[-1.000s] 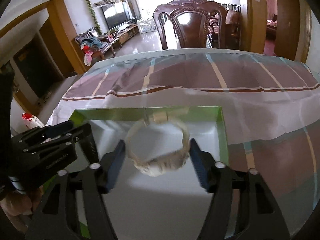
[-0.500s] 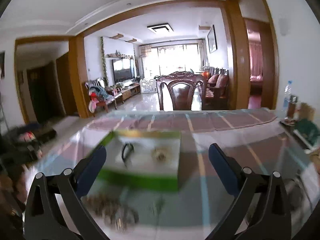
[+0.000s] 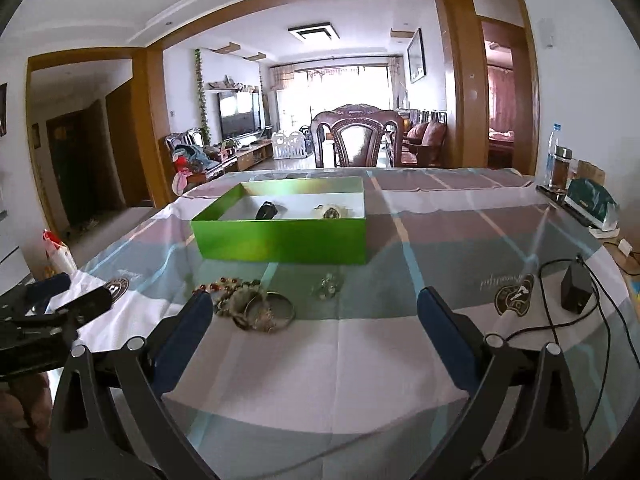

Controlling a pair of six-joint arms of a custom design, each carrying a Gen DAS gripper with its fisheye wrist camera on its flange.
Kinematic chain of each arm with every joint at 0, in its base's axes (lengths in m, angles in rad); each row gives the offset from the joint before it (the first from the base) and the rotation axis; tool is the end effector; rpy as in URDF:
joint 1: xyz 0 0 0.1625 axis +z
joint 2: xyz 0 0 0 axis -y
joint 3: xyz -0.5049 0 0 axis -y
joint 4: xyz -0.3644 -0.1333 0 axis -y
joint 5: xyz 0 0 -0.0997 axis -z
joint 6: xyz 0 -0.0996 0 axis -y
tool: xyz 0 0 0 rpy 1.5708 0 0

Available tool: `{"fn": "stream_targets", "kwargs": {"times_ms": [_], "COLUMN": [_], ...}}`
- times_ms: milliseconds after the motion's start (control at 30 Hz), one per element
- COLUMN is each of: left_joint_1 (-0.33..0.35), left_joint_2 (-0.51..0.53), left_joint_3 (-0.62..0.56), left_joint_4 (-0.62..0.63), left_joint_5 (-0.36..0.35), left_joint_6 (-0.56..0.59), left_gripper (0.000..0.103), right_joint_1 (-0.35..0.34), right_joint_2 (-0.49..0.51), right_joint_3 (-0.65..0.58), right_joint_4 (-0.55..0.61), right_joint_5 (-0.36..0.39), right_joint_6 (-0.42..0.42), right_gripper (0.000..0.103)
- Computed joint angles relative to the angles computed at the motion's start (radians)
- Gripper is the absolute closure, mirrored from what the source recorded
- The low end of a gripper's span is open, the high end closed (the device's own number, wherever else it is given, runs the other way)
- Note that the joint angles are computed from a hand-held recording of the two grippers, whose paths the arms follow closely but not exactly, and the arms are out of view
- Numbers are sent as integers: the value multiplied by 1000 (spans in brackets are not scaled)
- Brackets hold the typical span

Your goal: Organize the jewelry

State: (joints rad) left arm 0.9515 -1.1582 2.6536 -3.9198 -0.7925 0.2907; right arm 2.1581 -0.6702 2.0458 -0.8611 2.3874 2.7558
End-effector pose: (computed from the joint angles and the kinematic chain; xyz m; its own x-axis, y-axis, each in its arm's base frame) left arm -0.0370 -0.4021 0.2902 -0.7404 0.1366 -0.6581 0.6197 0.5178 -0.5898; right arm 0.3147 -0.3632 -0.0017 -0.7512 -0.0163 0.6599 -0.5994 0.4355 -0.6716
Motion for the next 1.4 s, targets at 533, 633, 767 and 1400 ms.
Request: {"fn": "stream_targets", "kwargs": {"times_ms": [533,633,767,1400], "left_joint_1": [-14,-14,-12,4], "left_joint_2": [0,1,1,14], "left_joint_3": [-1,-4,-8,-12], "left_joint_4": [46,52,61,64], "left_joint_5": [-17,-16,-18,-32], "left_joint_6": [-41,-37,-39,-26], "left_gripper": [4,4,4,4], "right_joint_1": [-7,-8,-14,-26], "right_joint_2": [3,3,3,5], "right_joint_3": [16,17,15,15], "right_joint_4": [7,5,10,10], "right_joint_5": [-9,-10,-11,-17], "right_joint_6": [38,37,43,45], "right_gripper": [3,3,3,3]}}
